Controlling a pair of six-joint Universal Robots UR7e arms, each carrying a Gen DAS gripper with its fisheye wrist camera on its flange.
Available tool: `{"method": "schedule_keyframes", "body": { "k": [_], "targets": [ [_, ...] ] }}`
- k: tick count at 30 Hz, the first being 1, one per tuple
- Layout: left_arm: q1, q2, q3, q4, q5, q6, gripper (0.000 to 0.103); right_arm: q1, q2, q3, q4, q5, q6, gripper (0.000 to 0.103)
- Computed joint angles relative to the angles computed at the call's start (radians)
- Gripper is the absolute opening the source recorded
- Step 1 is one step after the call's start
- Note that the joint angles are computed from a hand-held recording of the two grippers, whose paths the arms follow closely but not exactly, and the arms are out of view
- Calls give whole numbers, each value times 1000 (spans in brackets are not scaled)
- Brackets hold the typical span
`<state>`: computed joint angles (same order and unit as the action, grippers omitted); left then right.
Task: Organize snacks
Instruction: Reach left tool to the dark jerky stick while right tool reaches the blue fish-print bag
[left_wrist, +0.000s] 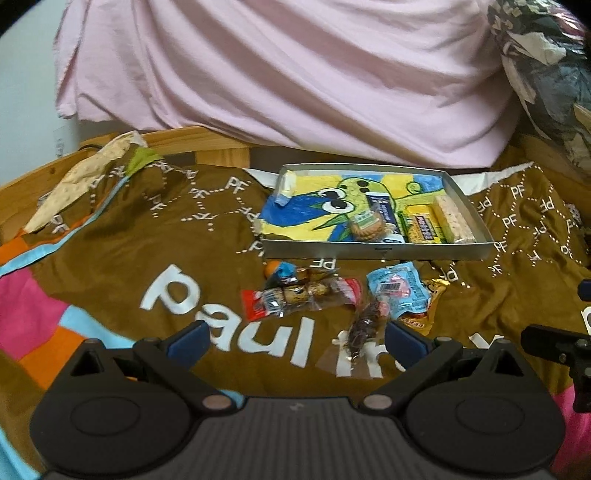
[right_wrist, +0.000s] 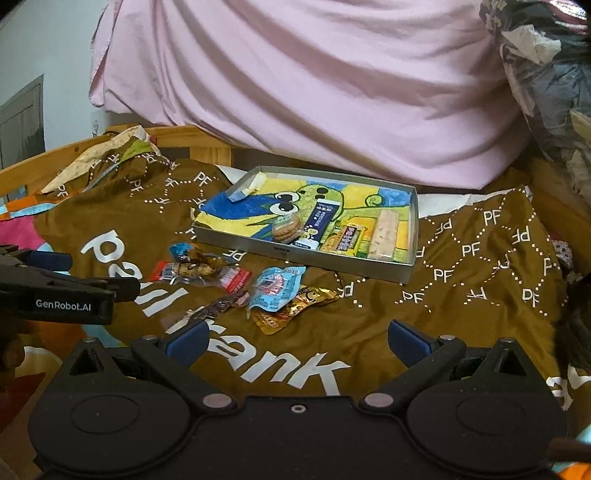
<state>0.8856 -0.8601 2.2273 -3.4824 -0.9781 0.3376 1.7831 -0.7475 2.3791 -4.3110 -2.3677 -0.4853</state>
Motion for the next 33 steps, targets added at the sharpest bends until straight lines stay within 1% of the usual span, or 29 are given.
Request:
{"method": "schedule_keyframes", "body": {
  "k": [2,8,12,17,20,21,22,23,25,27,29,32,33],
  "targets": [
    [9,21,-19,6,-15,13,103,-20,-11,0,16,23,-9,102],
    [44,76,-77,24,-87,74,103,-105,-40,-9,49,114,-80,102],
    [69,109,-117,50,-140,133,103,-170,-58,-24,84,195,-110,102],
    [97,148,-184,127,-175,191,103,-250,-87,-41,159,304,-101,102],
    [115,168,-225,183,-192,210,103,-283,-96,-57,204,365,-87,102],
    [123,170,-232,197,-205,218,102,-293,-99,-64,223,388,-83,100],
    [133,171,-241,209,-226,232,102,-304,-102,-72,243,417,-83,95],
    [146,171,-251,228,-255,250,102,-311,-103,-80,260,441,-85,93],
    [165,170,-269,265,-286,260,100,-318,-90,-103,269,469,-104,86],
    [177,167,-281,290,-314,249,97,-322,-71,-127,272,482,-124,84],
    [186,165,-297,324,-338,229,93,-326,-61,-154,305,487,-131,81],
    [193,162,-314,370,-370,214,83,-337,-47,-195,350,484,-111,76],
    [194,163,-318,383,-377,214,79,-340,-44,-204,364,483,-104,73]
  ]
}}
